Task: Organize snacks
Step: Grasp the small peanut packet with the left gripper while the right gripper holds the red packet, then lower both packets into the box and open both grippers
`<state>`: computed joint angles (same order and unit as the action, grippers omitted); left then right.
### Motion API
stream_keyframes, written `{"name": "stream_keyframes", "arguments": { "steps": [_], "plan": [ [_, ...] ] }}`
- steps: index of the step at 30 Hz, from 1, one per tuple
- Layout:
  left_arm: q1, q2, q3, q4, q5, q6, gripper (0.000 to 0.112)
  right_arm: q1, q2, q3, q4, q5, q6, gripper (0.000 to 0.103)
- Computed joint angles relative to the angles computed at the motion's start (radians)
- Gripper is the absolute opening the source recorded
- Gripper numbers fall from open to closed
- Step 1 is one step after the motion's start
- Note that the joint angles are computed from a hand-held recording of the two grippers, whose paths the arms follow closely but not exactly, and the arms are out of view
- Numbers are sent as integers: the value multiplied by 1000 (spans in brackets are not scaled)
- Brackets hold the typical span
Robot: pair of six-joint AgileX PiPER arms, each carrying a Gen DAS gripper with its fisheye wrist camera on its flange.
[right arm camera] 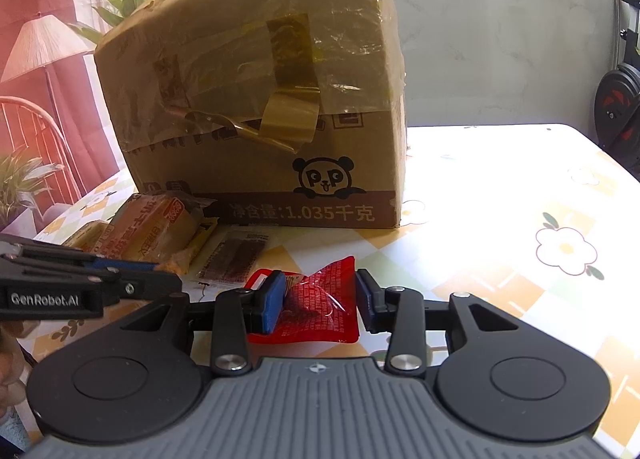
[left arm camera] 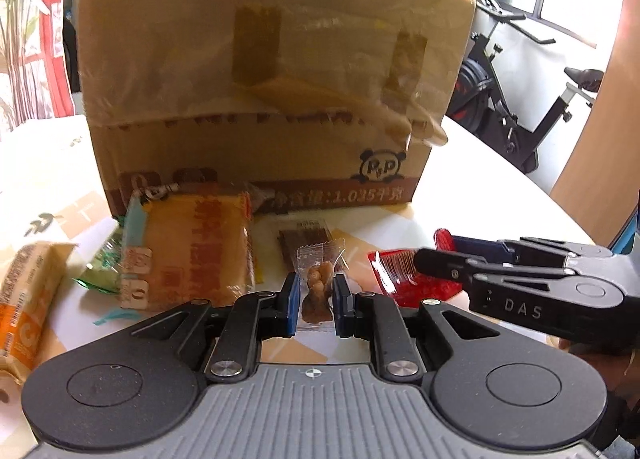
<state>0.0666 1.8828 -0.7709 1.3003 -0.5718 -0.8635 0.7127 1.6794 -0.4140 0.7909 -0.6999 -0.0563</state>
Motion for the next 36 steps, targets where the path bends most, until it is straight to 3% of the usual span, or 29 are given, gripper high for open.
{"name": "stream_keyframes", "arguments": {
  "steps": [6, 11, 14, 18, 22, 29, 31, 32, 33, 35, 36],
  "plan": [
    [69, -84, 16, 39, -69, -11, 18, 66, -120, 11, 144, -7, -144, 40],
    [180, -170, 14, 114, -239, -64, 18, 84, -320, -9, 247, -16, -377, 40],
    [210, -208, -43, 150, -313, -119, 18, 27, -396, -75, 239, 37, -503, 40],
    [199, -210, -179, 155, -341, -232, 18, -79, -404, -200, 161, 117, -546, 40],
    [143, -174, -330, 155, -286, -331, 18, -160, -306, -361, 170, 161, -634, 40],
    [-2, -101, -509, 164, -39, -399, 19, -230, -81, -619, 404, 209, -899, 41],
    [-28, -65, -574, 254, 4, -505, 20, -237, -49, -653, 465, 220, -950, 43],
    [-24, -53, -584, 278, 6, -526, 25, -243, -30, -678, 517, 232, -991, 44],
    [-24, -51, -582, 284, 14, -536, 38, -249, -23, -690, 545, 244, -1012, 50],
    [-11, -58, -549, 226, 12, -483, 58, -247, -41, -658, 480, 238, -944, 63],
    [-1, -63, -533, 208, 8, -461, 60, -243, -56, -632, 432, 226, -895, 70]
  ]
}}
